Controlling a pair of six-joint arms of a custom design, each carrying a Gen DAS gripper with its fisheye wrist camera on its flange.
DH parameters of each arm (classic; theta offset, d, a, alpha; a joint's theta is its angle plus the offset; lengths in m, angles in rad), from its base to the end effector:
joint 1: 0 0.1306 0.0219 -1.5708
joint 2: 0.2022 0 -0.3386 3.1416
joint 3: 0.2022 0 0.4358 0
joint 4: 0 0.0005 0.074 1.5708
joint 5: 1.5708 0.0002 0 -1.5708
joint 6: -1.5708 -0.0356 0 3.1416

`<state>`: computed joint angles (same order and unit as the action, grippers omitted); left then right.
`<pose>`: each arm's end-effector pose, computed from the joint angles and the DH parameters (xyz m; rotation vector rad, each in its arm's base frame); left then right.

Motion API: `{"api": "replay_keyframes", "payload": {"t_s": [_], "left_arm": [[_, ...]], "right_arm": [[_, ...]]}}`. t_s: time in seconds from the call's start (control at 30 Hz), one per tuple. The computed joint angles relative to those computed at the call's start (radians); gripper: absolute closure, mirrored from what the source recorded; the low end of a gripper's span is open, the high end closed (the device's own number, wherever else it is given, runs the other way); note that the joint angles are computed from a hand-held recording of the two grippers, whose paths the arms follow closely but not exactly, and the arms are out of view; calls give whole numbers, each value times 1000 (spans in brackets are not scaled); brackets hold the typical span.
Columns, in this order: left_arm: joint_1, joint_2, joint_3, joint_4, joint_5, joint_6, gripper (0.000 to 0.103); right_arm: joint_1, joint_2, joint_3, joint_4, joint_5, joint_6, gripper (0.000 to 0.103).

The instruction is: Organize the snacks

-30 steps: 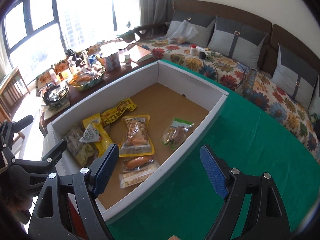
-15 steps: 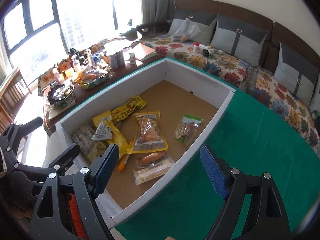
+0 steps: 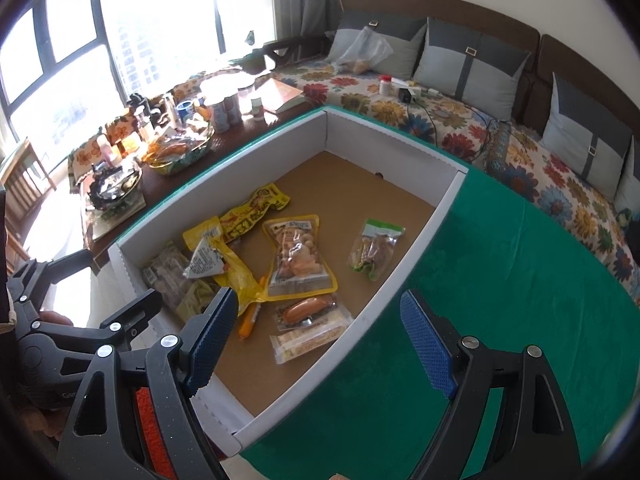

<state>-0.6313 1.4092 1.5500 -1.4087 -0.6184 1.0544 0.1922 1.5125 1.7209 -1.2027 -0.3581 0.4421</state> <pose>0.4136 -0.2775 0.4317 -0.6376 2.3943 0.2440 0.5427 0.1178 0.4658 -0.9092 2.3388 0.3574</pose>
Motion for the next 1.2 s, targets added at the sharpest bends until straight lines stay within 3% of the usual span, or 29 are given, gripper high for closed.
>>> {"api": "replay_keyframes", "payload": {"t_s": [0.4,1.2], "left_arm": [[4,9,15,-41,-28,29,0],[24,-7,-15,-30,-8,37,0]], "right_arm": [[16,8,5,-5,9,-16,17],[30,9,-3,-9,32,-15,17]]}}
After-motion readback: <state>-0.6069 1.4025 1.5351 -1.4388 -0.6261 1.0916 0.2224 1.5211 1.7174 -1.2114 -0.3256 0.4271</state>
